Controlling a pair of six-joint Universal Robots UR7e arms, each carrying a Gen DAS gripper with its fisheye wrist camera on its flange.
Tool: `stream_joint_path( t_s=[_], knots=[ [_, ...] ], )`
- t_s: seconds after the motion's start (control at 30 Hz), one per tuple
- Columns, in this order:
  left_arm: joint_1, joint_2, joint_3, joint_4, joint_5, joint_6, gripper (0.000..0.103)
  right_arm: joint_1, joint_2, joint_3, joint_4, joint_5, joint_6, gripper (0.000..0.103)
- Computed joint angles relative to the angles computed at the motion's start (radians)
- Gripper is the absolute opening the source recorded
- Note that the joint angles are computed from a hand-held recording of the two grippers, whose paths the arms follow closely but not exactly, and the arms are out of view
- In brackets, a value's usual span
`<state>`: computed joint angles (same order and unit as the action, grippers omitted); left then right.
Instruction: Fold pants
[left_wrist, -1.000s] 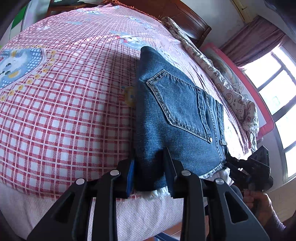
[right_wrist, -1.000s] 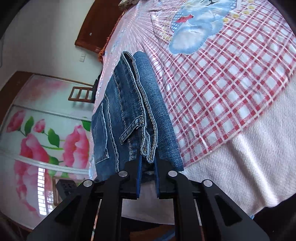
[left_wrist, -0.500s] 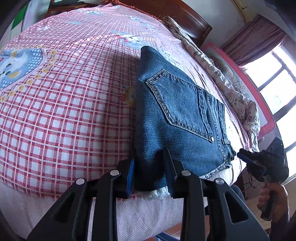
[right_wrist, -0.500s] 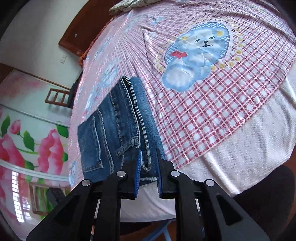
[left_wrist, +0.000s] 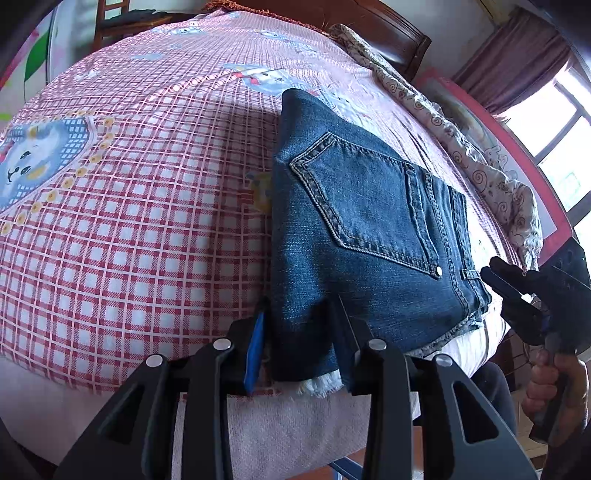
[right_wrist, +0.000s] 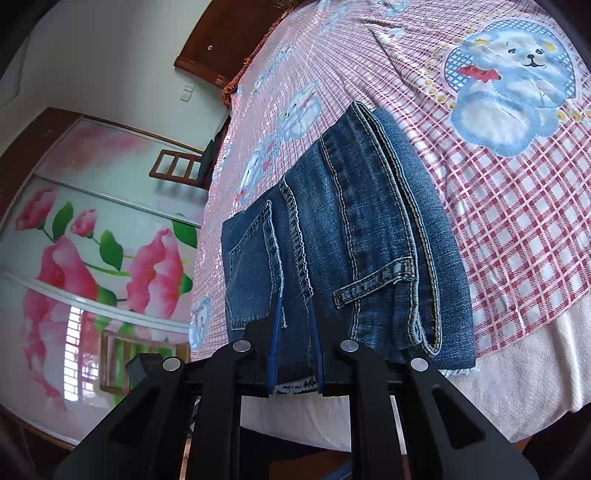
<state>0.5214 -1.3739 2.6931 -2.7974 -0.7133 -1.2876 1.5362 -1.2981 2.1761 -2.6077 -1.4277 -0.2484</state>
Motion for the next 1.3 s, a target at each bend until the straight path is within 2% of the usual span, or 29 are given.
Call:
stream_joint_path(
  t_s=[0.2,0.43,0.5,0.53,0.57,0.67,0.77,0.87,0.9,0.93,0.97,1.0,1.03,1.13,1.17,1.23,1.3],
  knots=[
    [0.013,0.008,-0.050,0.107,0.014,-0.016,0.037,-0.052,-0.045,0.018,0.017,0.020,-0.020,0.014],
    [0.023,0.009,-0.091,0.226,0.026,-0.047,0.044,-0.072,-0.063,0.018,0.032,0.031,-0.021,0.014],
    [0.021,0.004,-0.112,0.315,0.035,-0.084,0.051,-0.083,-0.067,0.016,0.041,0.039,-0.025,0.014],
    [0.019,0.005,-0.129,0.384,0.043,-0.119,0.060,-0.090,-0.069,0.015,0.046,0.041,-0.031,0.014],
    [0.022,0.008,-0.139,0.411,0.046,-0.132,0.063,-0.092,-0.068,0.014,0.047,0.042,-0.032,0.014],
    [0.028,0.000,-0.138,0.415,0.047,-0.132,0.065,-0.093,-0.062,0.004,0.048,0.044,-0.045,0.014],
    [0.028,-0.018,-0.155,0.493,0.045,-0.167,0.072,-0.089,-0.055,-0.016,0.051,0.042,-0.062,0.014],
    [0.021,-0.053,-0.166,0.563,0.044,-0.150,0.074,-0.086,-0.041,-0.045,0.051,0.040,-0.079,0.014],
    [0.013,-0.068,-0.171,0.605,0.058,-0.145,0.075,-0.085,-0.036,-0.054,0.049,0.039,-0.087,0.019],
    [0.010,-0.084,-0.173,0.627,0.075,-0.124,0.078,-0.083,-0.031,-0.063,0.041,0.030,-0.093,0.041],
    [0.007,-0.097,-0.170,0.632,0.087,-0.104,0.082,-0.079,-0.028,-0.068,0.024,0.018,-0.096,0.055],
    [0.014,-0.114,-0.173,0.650,0.101,-0.088,0.084,-0.081,-0.024,-0.077,0.016,0.025,-0.106,0.055],
    [0.023,-0.127,-0.173,0.647,0.107,-0.069,0.084,-0.084,-0.022,-0.084,0.011,0.038,-0.120,0.055],
    [0.077,-0.157,-0.153,0.481,0.124,0.075,0.087,-0.087,-0.009,-0.106,-0.007,0.042,-0.127,0.055],
    [0.113,-0.149,-0.155,0.390,0.115,0.170,0.088,-0.088,-0.001,-0.115,-0.020,0.044,-0.131,0.055],
    [0.161,-0.100,-0.181,0.288,0.098,0.291,0.088,-0.084,0.018,-0.135,-0.039,0.030,-0.140,0.055],
    [0.199,-0.065,-0.208,0.244,0.080,0.377,0.088,-0.079,0.042,-0.160,-0.035,0.024,-0.143,0.055]
  ],
)
